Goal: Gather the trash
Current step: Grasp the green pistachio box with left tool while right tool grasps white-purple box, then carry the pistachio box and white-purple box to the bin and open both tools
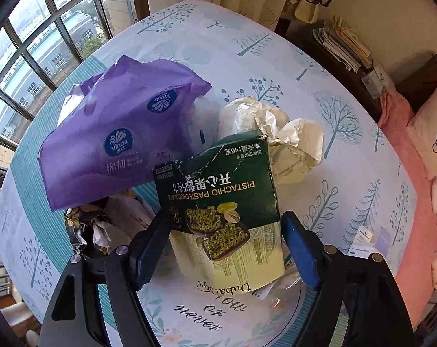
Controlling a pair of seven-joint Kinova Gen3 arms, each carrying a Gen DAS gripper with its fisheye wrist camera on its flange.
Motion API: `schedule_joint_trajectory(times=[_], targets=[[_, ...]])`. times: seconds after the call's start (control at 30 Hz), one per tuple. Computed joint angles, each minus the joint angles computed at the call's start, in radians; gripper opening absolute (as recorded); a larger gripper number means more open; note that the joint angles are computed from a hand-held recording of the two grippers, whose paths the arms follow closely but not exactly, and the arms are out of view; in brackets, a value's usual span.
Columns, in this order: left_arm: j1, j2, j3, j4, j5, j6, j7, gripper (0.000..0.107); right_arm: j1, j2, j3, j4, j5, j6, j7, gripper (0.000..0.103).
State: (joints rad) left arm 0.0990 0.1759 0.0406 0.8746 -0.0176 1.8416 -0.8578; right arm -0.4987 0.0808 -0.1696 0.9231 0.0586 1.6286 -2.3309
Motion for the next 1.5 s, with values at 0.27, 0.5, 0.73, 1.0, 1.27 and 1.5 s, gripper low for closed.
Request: schedule_joint_trajectory(times=[0.27,0.5,0.73,1.0,1.27,1.5], targets=[[0.001,-0.001,0.001,0.016,-0.006,-0.006,-0.020,0.083,0.003,-0.018,-0.004,0.015,-0.007,-0.004,-0.007,0.038],[-0.002,-0.017,0.005,0.048,-0.007,-0.041,-0.081,0.079,-0.001,-0.031,-0.014,0.025,0.003,-0.003,-0.022,0.038],[-0.022,-0.075,0.007,0.073,0.033,-0.095,-0.173,0.055,-0.020,-0.041,-0.033,0.019,0.018,-0.005,-0.050,0.037],[-0.054,-0.136,0.004,0.066,0.102,-0.070,-0.232,0.048,-0.067,-0.058,-0.065,-0.010,0.056,0.014,-0.113,0.037],[-0.078,-0.223,-0.010,0.016,0.187,0.020,-0.312,0.048,-0.125,-0.085,-0.114,-0.056,0.106,0.054,-0.182,0.037],[-0.097,-0.326,-0.072,-0.040,0.290,0.145,-0.438,0.048,-0.236,-0.094,-0.216,-0.125,0.214,0.140,-0.311,0.037]])
